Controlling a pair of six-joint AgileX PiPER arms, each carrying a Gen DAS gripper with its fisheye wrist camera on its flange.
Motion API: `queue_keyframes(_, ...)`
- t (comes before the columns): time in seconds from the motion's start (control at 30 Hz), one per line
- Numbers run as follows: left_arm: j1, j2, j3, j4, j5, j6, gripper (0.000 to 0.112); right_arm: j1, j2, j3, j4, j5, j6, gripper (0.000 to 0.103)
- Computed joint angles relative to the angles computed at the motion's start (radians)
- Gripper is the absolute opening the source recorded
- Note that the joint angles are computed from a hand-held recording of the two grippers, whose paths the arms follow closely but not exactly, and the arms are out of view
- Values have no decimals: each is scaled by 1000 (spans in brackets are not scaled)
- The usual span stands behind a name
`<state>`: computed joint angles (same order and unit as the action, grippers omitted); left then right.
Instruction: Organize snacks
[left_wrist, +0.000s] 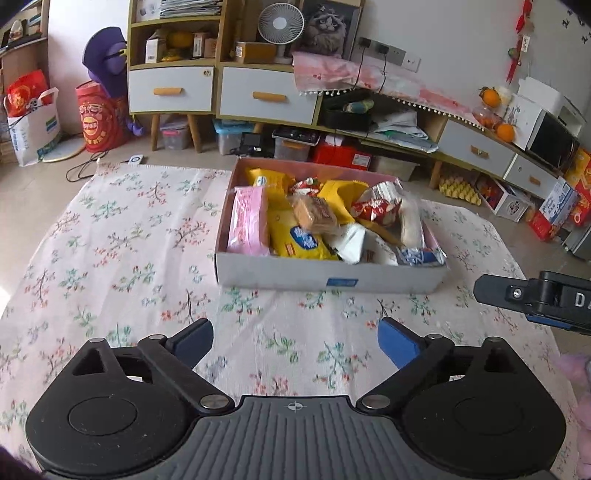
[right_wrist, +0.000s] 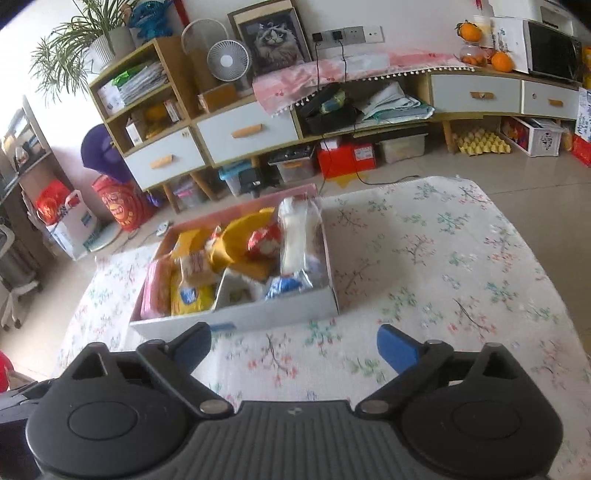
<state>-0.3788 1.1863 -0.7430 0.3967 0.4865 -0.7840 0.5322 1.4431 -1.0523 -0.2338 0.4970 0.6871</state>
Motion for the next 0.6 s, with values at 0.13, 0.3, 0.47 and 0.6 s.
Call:
queue_keyframes(0.13, -17, -18, 40, 38, 6, -24, 98, 45, -27, 34, -89, 32, 88, 88)
queue_keyframes(0.3, -11, -36, 71, 36, 18, -11, 99, 97, -39, 68, -210, 36, 178, 88)
queue_keyframes(0.47, -23, -40, 70, 74, 46, -47, 101, 132, -21, 62, -286, 53, 215, 88)
queue_keyframes(0.6, -40, -44, 64, 109, 70, -93, 102, 149, -11, 54, -283, 52, 211, 88)
